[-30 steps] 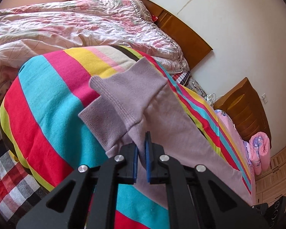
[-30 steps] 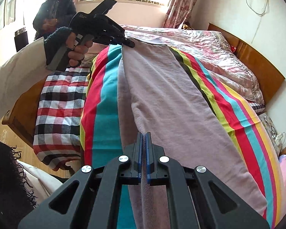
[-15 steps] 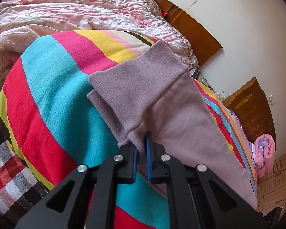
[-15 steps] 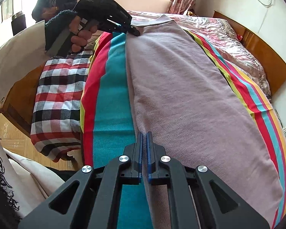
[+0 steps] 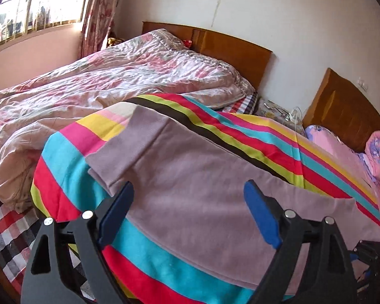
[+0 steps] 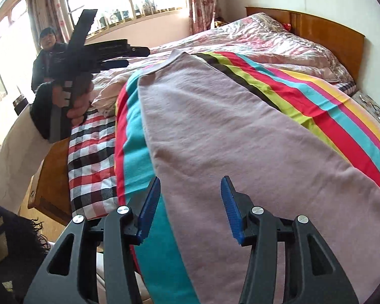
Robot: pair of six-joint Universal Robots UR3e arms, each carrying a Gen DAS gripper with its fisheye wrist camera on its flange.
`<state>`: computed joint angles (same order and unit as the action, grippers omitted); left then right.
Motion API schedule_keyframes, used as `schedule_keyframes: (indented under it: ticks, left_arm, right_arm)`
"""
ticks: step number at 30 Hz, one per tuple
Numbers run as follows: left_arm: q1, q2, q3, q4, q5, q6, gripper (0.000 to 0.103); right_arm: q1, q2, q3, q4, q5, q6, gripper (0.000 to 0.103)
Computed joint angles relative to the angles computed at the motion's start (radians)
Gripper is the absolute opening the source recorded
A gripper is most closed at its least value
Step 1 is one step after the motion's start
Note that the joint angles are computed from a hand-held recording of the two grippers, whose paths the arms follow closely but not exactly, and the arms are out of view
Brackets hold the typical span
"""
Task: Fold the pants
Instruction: 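Withdraw both open tools above the folded pants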
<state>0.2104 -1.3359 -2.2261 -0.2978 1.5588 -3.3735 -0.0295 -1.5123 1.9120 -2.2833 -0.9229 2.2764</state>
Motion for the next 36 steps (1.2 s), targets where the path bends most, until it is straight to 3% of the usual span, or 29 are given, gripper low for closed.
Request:
schedule_keyframes:
  ticks: [2,4,6,7,9,13,16,18,20,22,24,26,29,33,34,36]
  left_arm:
    - [-0.101,-0.160,0.065,0.017,0.050,-0.006,0.088]
    - [-0.137,-0.272,0.098,0.001,0.083,-0.014,0.088]
    - [-0.150,-0.331,0.072,0.069,0.111,-0.004,0.087]
    - [-0.161,-0.337,0.061,0.089,0.133,0.008,0.087]
    - [-0.189,-0.308,0.092,0.012,0.170,-0.019,0.087]
    - [-0.270,-0.229,0.111,-0.041,0.169,-0.033,0.089]
    - [-0.362,-0.332,0.186,-0.117,0.236,-0.027,0.095]
    - [-0.391,-0.389,0.196,-0.097,0.291,-0.056,0.099]
    - [-0.391,-0.396,0.259,-0.199,0.295,-0.087,0.099]
    - [-0.436,-0.403,0.352,-0.291,0.356,-0.145,0.097]
    - [-0.495,-0.419,0.436,-0.279,0.350,-0.132,0.098]
    - [-0.577,-0.495,0.577,-0.317,0.357,-0.116,0.099]
    - [-0.666,-0.677,0.815,-0.381,0.285,-0.069,0.099]
    - [-0.743,-0.901,1.088,-0.569,0.312,-0.073,0.099]
    - [-0.750,-0.931,1.098,-0.567,0.328,-0.089,0.102]
    - [-0.725,-0.914,1.047,-0.522,0.279,-0.122,0.102]
  right_arm:
    - [0.026,0.024,0.018,-0.055,-0.066,0.015,0.048]
    - [0.033,0.005,0.066,-0.061,-0.093,-0.027,0.051]
    - [0.022,-0.046,0.119,-0.057,-0.091,-0.085,0.050]
    - [0.014,-0.061,0.113,-0.014,-0.090,-0.108,0.050]
    - [-0.016,-0.080,0.086,0.076,-0.079,-0.162,0.050]
    - [-0.125,-0.104,0.089,0.054,-0.017,-0.118,0.051]
    - [-0.162,-0.046,0.062,0.031,-0.064,-0.059,0.054]
    - [-0.188,-0.046,0.083,0.050,-0.068,-0.123,0.055]
    - [-0.211,-0.087,0.077,0.132,-0.085,-0.173,0.058]
    - [-0.297,-0.168,0.089,0.224,-0.031,-0.232,0.058]
    - [-0.418,-0.239,0.108,0.274,0.024,-0.262,0.063]
    - [-0.522,-0.275,0.149,0.200,0.012,-0.233,0.071]
    - [-0.661,-0.253,0.162,0.162,-0.021,-0.224,0.071]
    - [-0.832,-0.243,0.183,0.185,-0.064,-0.289,0.073]
    - [-0.857,-0.223,0.181,0.200,-0.097,-0.300,0.075]
    - [-0.954,-0.267,0.218,0.288,-0.050,-0.450,0.076]
